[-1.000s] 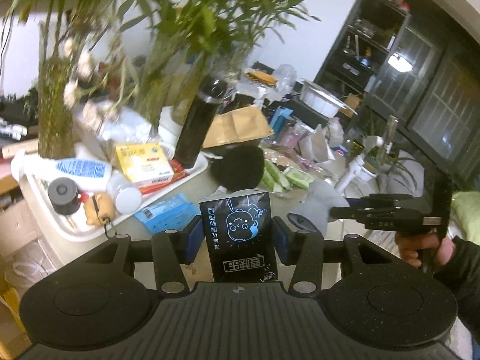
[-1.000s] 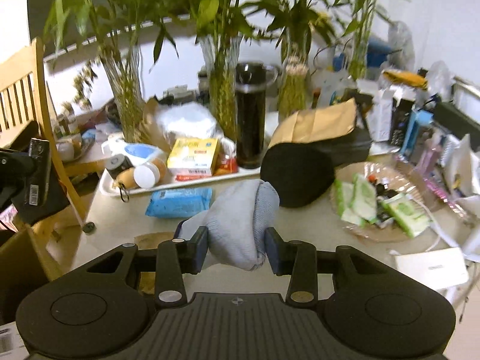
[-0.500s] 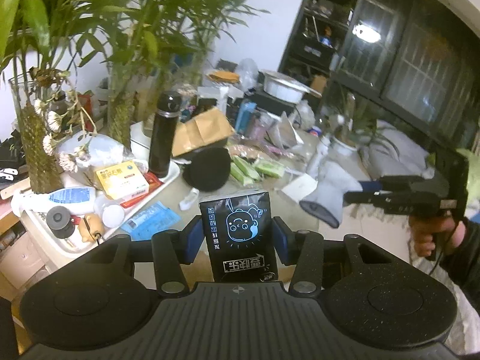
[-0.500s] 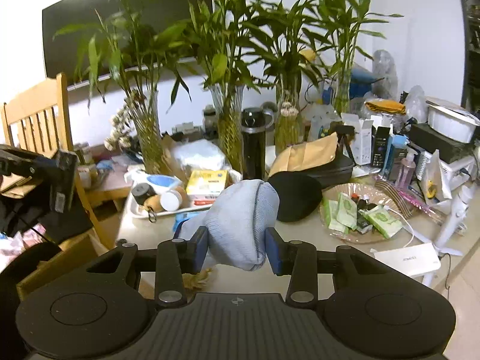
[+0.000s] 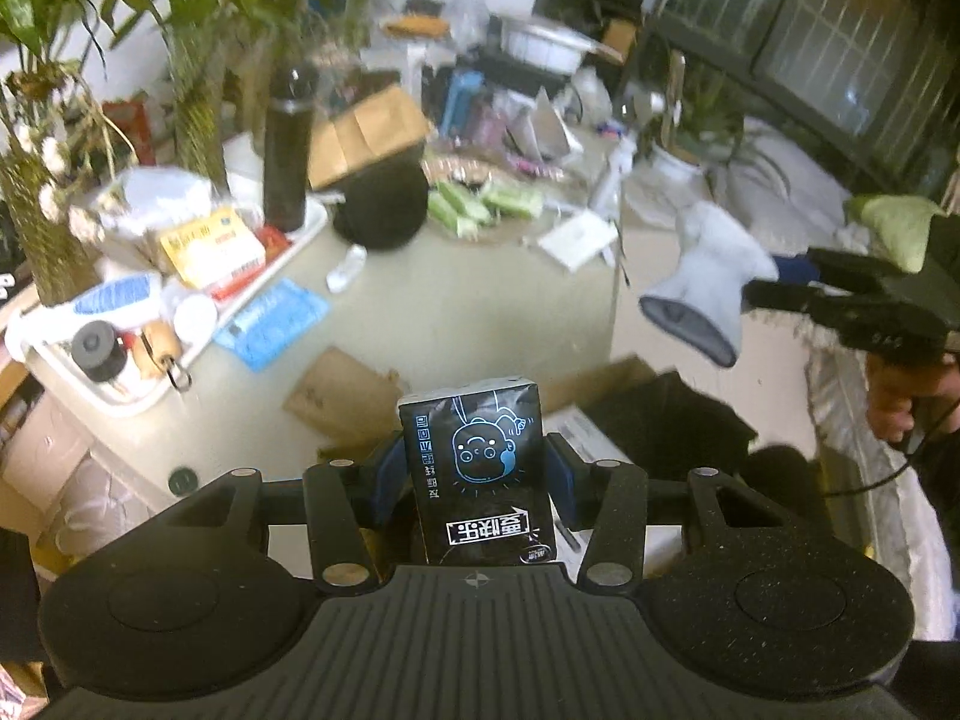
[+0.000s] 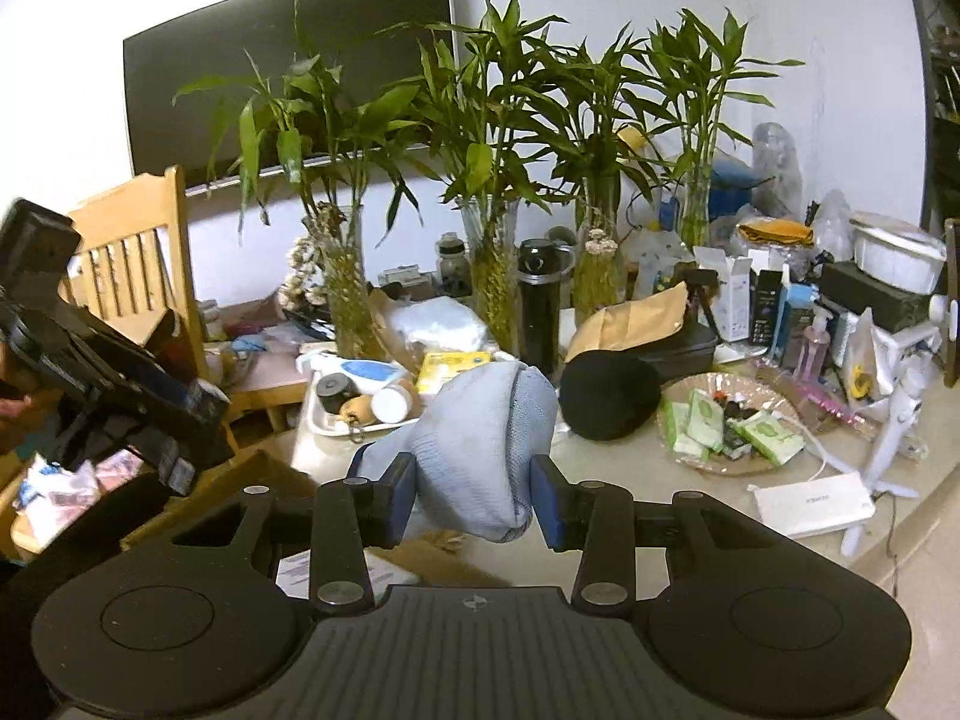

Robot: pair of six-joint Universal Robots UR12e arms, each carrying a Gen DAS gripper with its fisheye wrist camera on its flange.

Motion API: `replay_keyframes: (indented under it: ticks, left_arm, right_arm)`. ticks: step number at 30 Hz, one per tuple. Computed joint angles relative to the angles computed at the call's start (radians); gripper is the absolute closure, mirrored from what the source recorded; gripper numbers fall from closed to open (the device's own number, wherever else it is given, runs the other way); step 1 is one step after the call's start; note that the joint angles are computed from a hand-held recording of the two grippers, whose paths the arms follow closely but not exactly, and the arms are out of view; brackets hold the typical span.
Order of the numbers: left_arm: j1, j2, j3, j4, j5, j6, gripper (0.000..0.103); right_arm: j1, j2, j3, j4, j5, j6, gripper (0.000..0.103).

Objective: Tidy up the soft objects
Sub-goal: 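Carry the black package and white sock over the cardboard box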

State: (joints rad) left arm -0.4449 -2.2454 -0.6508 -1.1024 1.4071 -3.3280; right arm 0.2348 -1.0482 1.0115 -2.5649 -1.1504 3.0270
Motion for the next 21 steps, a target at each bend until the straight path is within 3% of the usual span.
replay_keyframes:
  ticks: [3,5,7,14,21]
  left_arm:
    - [0.006,-0.015,0.038,-0.091,-0.059,-0.005,0.054]
    - [0.013,-0.019,0.04,-0.11,-0.098,-0.032,0.045]
    - [0.013,-0.014,0.028,-0.104,-0.095,-0.054,0.037]
    - [-0.02,0.004,-0.002,-0.054,0.034,-0.026,0.032]
    - [-0.062,-0.013,0.044,-0.099,0.215,0.051,0.032]
  right_arm:
    - [0.001,-0.021,0.027,-0.012,0.007,-0.002,0.059]
    - [0.001,-0.035,0.046,-0.022,0.017,0.001,0.059]
    - [0.002,-0.046,0.063,-0.028,0.024,0.0,0.059]
    - [0.007,-0.074,0.108,-0.043,0.016,-0.001,0.059]
    - [0.009,-0.086,0.119,-0.021,0.009,-0.022,0.059]
